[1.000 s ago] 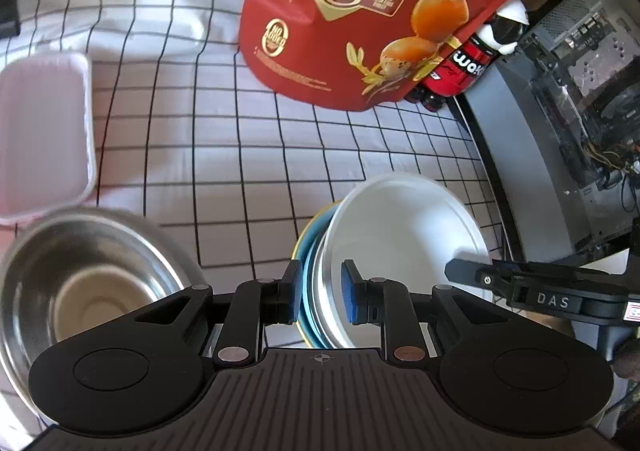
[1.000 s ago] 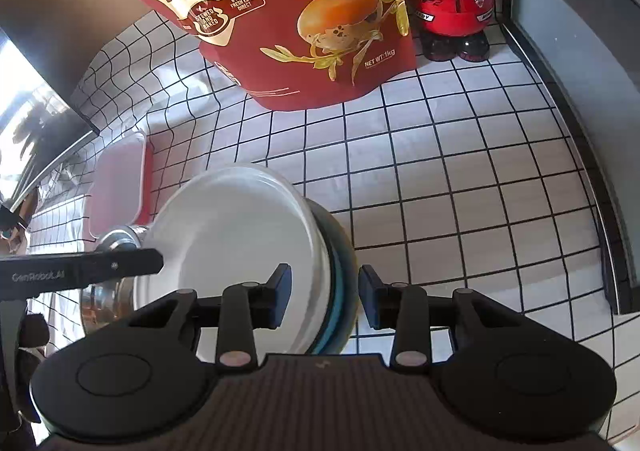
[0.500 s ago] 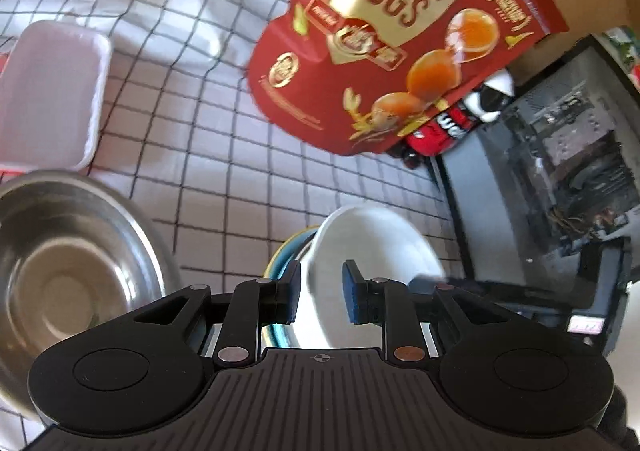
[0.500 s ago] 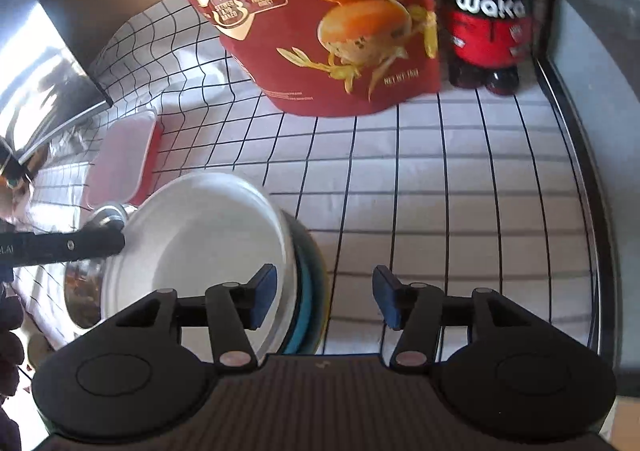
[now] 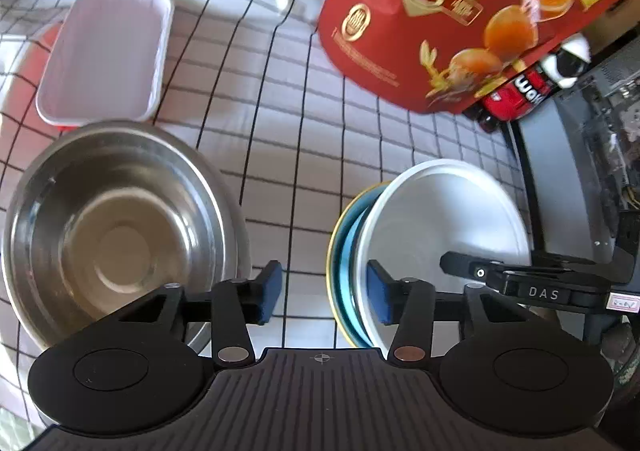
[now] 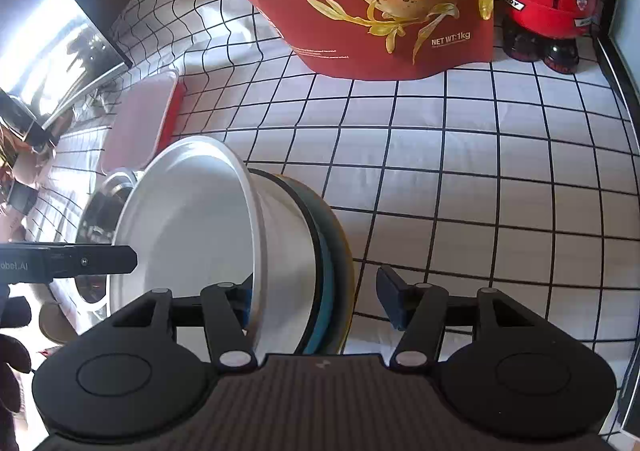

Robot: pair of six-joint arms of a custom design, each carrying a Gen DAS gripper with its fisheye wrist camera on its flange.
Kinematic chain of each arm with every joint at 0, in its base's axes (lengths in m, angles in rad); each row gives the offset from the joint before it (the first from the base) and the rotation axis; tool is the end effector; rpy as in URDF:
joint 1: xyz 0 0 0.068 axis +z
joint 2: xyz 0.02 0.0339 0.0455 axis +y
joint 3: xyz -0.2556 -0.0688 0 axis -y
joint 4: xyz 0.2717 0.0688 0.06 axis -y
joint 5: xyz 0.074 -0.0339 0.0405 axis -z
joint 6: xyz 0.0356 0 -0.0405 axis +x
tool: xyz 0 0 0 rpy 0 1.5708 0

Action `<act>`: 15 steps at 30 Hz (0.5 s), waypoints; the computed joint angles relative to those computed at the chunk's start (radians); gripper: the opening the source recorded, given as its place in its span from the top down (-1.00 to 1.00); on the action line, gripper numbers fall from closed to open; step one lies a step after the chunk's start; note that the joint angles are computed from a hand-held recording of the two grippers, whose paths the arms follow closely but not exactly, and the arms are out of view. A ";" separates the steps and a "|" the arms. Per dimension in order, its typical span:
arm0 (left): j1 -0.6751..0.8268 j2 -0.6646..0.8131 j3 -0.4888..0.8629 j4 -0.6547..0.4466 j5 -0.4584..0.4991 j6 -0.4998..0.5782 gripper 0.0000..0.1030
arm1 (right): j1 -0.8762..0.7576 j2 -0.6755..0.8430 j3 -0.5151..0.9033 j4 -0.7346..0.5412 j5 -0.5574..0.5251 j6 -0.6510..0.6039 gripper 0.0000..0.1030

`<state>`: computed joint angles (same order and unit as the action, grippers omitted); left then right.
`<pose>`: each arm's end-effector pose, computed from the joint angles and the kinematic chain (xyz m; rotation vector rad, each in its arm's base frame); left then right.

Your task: Organize plates and bowls

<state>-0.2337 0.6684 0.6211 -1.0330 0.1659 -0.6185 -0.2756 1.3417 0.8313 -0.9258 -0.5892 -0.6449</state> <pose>0.1397 -0.0393 0.2227 -0.4648 2.6819 -0.4875 0.2385 -0.0469 0.1794 -0.5477 2.6328 0.6504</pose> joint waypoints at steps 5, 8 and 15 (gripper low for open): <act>0.070 0.093 -0.044 0.081 0.180 -0.025 0.08 | 0.028 0.058 0.008 0.020 0.017 0.011 -0.11; 0.037 0.115 -0.053 0.112 0.171 -0.044 0.08 | 0.032 0.126 0.034 -0.011 0.006 0.010 -0.11; 0.046 0.170 -0.043 0.168 0.225 -0.042 -0.23 | 0.065 0.191 0.063 -0.044 -0.040 0.028 -0.14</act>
<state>-0.1872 0.8382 0.5784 -0.8646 0.3910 -0.6605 -0.2110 1.5332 0.8946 -0.9696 -0.6294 -0.6171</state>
